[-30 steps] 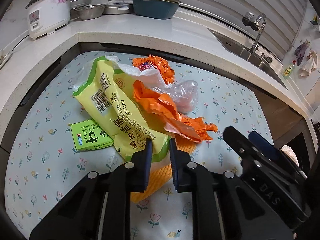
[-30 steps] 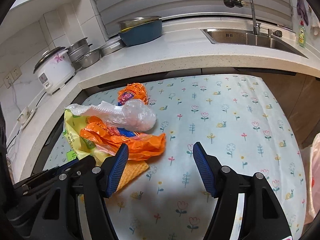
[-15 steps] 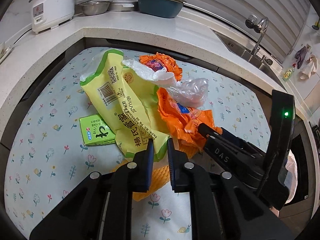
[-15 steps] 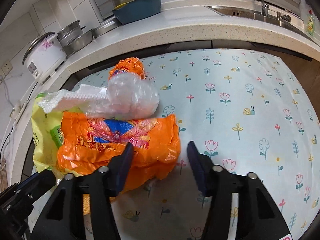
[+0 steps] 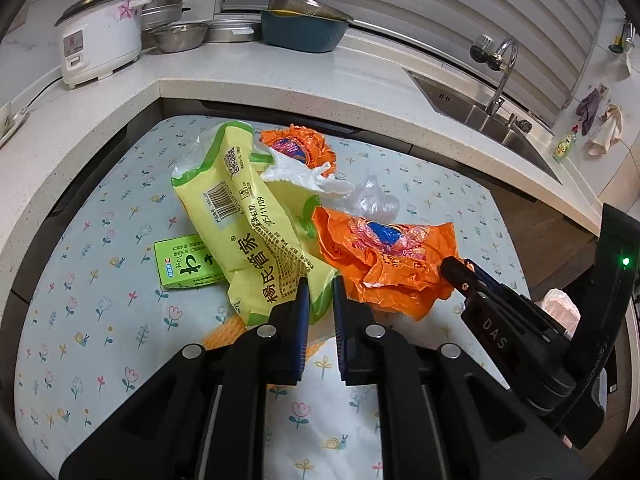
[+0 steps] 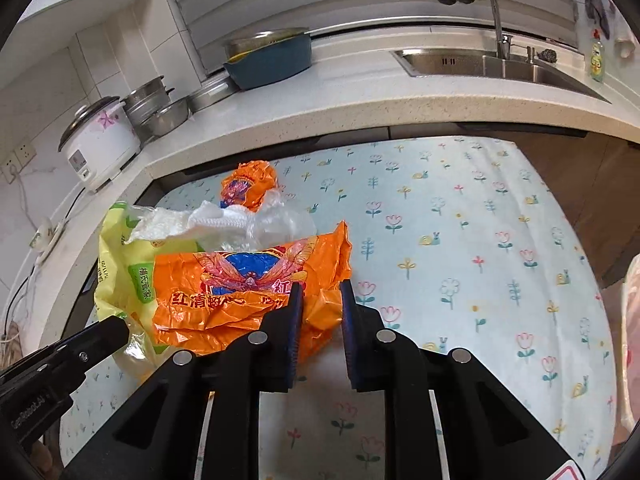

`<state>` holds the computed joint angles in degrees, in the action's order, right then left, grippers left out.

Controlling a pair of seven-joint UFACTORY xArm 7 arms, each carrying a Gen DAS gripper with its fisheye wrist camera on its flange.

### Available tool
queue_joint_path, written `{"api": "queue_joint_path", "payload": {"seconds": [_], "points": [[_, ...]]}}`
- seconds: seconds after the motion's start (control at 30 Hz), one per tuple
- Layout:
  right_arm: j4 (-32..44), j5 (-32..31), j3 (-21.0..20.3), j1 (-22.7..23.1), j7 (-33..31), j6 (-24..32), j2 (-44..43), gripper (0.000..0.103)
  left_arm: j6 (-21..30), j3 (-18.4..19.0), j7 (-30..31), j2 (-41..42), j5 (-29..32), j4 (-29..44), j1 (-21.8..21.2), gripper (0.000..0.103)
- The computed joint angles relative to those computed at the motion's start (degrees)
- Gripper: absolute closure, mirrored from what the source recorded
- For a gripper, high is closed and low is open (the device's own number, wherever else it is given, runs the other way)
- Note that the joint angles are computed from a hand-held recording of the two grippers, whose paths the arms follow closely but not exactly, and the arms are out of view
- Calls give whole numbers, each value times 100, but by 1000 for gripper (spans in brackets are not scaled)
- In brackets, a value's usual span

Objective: Collect trash
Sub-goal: 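Lift the yellow snack bag and orange wrapper with both tools toward the bin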

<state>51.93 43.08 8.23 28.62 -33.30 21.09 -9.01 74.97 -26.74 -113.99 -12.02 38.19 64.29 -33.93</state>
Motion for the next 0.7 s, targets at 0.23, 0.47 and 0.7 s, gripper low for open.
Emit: {"api": "queue_joint_path", "payload": {"seconds": [0.23, 0.47, 0.7], "points": [[-485, -199, -399, -134, -38, -213, -925, 87, 571, -148, 96, 798, 623, 1117, -362, 93], [-714, -340, -1086, -262, -108, -45, -1537, 88, 1011, 92, 330, 1691, 1197, 2282, -1064, 94], [-866, -328, -1603, -441, -349, 104, -1949, 88, 1144, 455, 754, 2572, 1628, 3487, -1782, 95]]}}
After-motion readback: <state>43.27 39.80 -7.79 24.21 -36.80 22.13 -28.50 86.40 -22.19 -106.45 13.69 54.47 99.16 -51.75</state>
